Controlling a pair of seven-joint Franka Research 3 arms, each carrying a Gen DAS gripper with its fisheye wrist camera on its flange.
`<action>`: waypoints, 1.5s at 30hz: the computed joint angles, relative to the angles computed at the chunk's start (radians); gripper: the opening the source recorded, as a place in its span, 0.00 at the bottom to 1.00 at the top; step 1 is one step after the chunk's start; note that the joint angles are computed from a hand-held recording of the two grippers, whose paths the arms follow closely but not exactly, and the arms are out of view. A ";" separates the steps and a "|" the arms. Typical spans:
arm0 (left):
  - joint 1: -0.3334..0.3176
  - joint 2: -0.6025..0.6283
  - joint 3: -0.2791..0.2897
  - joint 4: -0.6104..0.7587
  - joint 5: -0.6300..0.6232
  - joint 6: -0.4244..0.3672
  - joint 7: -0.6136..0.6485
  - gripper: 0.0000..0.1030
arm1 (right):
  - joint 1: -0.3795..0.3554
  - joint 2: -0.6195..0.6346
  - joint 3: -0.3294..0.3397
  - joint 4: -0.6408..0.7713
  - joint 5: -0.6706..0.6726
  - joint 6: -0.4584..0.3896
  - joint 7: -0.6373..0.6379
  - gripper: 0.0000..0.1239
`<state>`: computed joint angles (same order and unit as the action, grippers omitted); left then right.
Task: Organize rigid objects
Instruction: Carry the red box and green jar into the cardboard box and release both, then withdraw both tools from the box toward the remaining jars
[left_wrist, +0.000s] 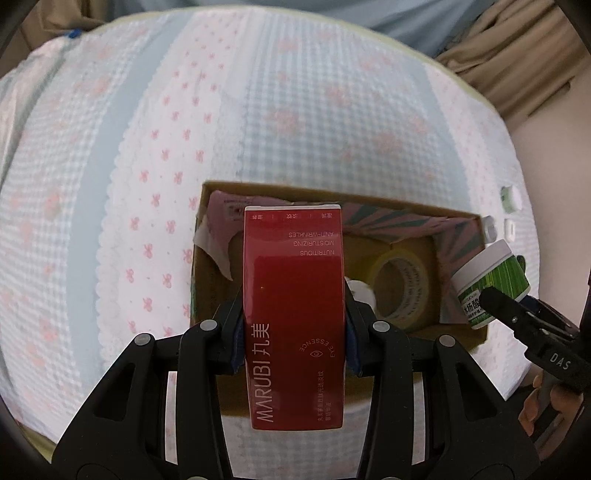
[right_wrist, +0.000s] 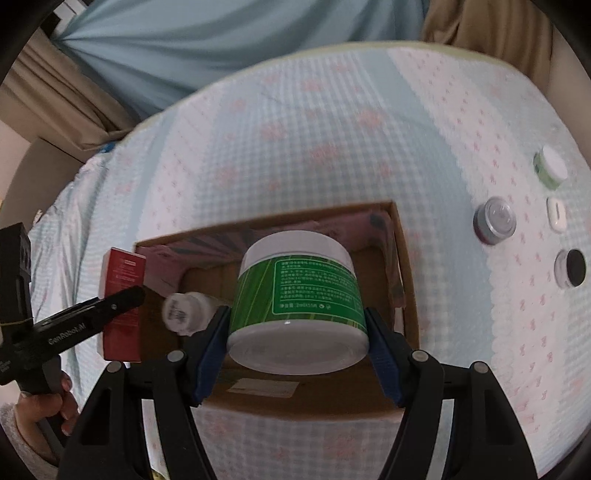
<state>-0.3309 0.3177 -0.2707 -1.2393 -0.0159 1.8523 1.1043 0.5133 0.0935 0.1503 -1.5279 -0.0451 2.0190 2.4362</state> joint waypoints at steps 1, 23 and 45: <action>-0.001 0.010 0.000 0.009 0.003 -0.008 0.005 0.36 | -0.002 0.004 -0.001 -0.006 0.005 -0.001 0.000 0.53; -0.041 0.093 0.007 0.154 0.040 -0.080 0.044 1.00 | -0.009 -0.047 0.012 -0.101 0.019 0.077 0.014 0.83; -0.075 -0.132 -0.014 0.063 0.131 -0.091 -0.017 1.00 | 0.049 -0.078 0.050 0.093 -0.148 -0.121 0.044 0.83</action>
<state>-0.4057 0.1860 -0.2850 -1.1759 0.1148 1.7612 1.0876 0.5624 0.0157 0.2002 -1.4351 -0.1934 1.8980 2.4804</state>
